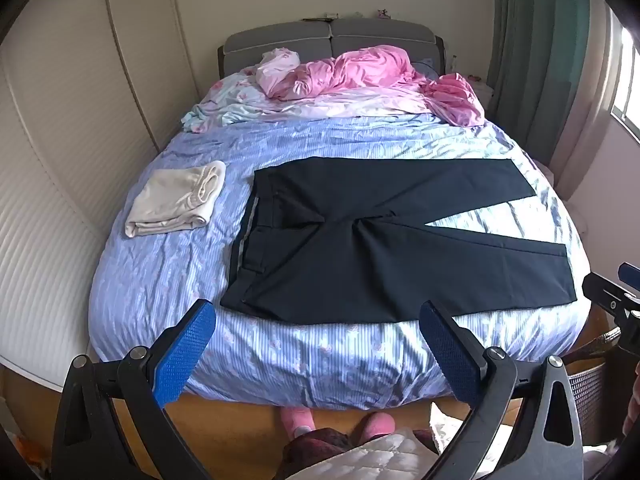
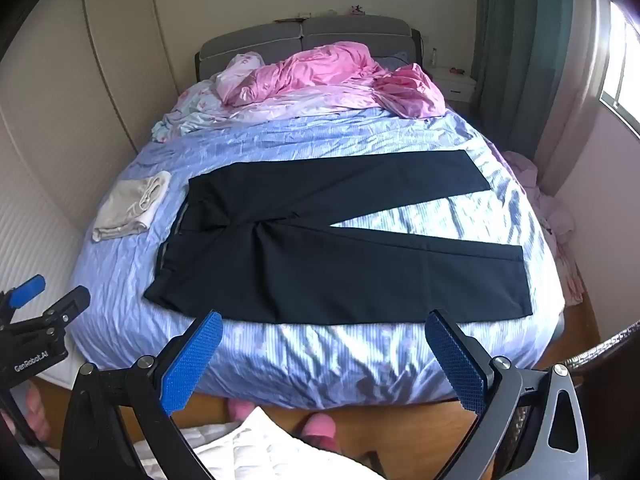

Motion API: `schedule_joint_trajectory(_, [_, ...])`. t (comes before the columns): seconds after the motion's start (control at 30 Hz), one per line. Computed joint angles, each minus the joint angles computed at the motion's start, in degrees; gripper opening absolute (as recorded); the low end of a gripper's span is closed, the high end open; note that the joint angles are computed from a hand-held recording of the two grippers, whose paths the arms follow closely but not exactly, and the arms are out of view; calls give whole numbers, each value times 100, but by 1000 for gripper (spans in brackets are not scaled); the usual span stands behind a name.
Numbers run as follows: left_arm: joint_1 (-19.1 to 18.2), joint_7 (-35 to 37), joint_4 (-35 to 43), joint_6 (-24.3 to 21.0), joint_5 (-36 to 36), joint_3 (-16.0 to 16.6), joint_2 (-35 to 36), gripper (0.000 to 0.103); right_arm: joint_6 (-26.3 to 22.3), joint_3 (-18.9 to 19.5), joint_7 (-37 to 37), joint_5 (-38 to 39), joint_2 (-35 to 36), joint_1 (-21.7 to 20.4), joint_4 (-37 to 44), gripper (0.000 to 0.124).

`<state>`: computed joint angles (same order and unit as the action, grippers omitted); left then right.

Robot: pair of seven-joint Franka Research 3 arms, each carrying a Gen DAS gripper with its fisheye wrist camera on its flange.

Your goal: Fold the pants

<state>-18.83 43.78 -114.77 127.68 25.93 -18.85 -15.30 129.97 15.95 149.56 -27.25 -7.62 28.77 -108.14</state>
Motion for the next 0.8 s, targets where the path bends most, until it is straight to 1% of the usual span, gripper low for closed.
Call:
schedule_joint_trajectory(0.07, [-4,8,-4,10,-21,7,-1,103,-45,2,-15,15,18,8,35,103])
schedule_joint_trajectory(0.27, [10,-7,-99,233,26,18,-7,103,7,-4,16,-75,5,7,19,103])
schedule_joint_trajectory(0.3, [-6,25,-20,158,-4,7,-38,103,23,-6,21,-88,-2,3,7,103])
schedule_joint_trajectory(0.37, [34,-103,41,112,153,-58,3,103,-12,13,39,-109,52,19,78,103])
schedule_joint_trajectory(0.5, [43,-198,14,288,267,-57,28,103,124,-51,-4,-85,-5,-13,-59,103])
schedule_joint_trajectory(0.57, [38,-198,43,265,288,-53,14,103,-38,27,21,-159,15,14,65,103])
schedule_joint_trajectory(0.6, [23,-212,-39,288,256,-37,-107,103,-39,22,19,-159,14,16,65,103])
schedule_joint_trajectory(0.8, [49,-254,-52,335,243,-52,-134,103,-24,15,23,-172,3,22,41,103])
